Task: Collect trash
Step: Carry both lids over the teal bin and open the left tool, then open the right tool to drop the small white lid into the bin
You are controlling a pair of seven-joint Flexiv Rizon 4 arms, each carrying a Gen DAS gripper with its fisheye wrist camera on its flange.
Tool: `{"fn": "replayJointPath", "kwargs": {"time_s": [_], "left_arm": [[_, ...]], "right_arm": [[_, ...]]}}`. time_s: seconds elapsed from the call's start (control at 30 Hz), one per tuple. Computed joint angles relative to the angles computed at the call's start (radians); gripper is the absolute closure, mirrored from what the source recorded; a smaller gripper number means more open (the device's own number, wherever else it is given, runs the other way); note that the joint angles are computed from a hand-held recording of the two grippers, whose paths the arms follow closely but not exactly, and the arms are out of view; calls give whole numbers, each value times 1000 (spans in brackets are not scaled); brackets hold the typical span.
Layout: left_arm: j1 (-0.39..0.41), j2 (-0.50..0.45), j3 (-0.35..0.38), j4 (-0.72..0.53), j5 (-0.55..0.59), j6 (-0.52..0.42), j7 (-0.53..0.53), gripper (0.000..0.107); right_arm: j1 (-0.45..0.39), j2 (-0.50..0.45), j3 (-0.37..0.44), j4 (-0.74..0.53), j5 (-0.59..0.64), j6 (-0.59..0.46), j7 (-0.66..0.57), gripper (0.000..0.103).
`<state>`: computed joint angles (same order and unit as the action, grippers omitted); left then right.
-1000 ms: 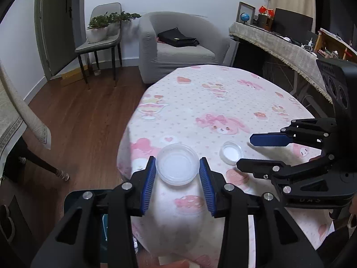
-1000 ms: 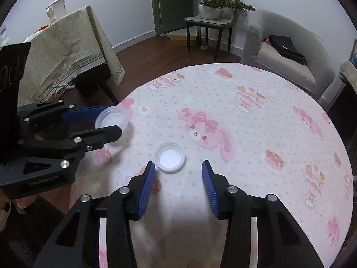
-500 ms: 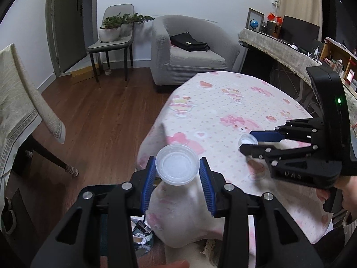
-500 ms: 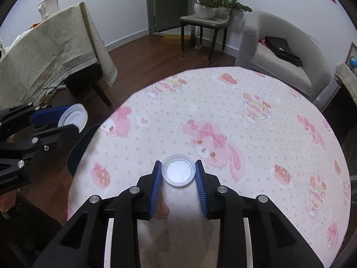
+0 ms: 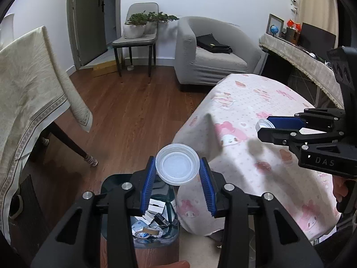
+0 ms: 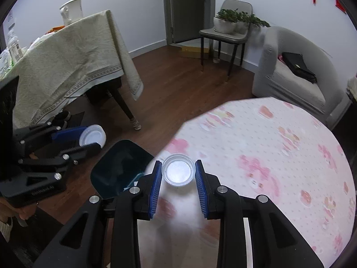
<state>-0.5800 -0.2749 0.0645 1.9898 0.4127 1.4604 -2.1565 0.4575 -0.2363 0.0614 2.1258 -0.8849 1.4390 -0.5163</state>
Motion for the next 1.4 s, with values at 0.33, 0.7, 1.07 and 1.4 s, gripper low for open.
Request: {"fn": "replayJointPath", "kwargs": {"time_s": [0.33, 0.7, 1.07, 1.4], "left_arm": [[30, -40, 28, 59, -7, 33, 10, 65], [92, -83, 14, 150, -168, 84, 141, 65], [192, -129, -78, 248, -351, 108, 300, 64], [156, -139, -16, 283, -394, 109, 352, 35]], "right_arm": [[55, -63, 26, -87, 64, -23, -50, 73], [125, -162, 42, -211, 203, -61, -166, 73], [175, -246, 53, -319, 309, -99, -231, 73], [200, -311, 66, -403, 380, -154, -289, 73]]}}
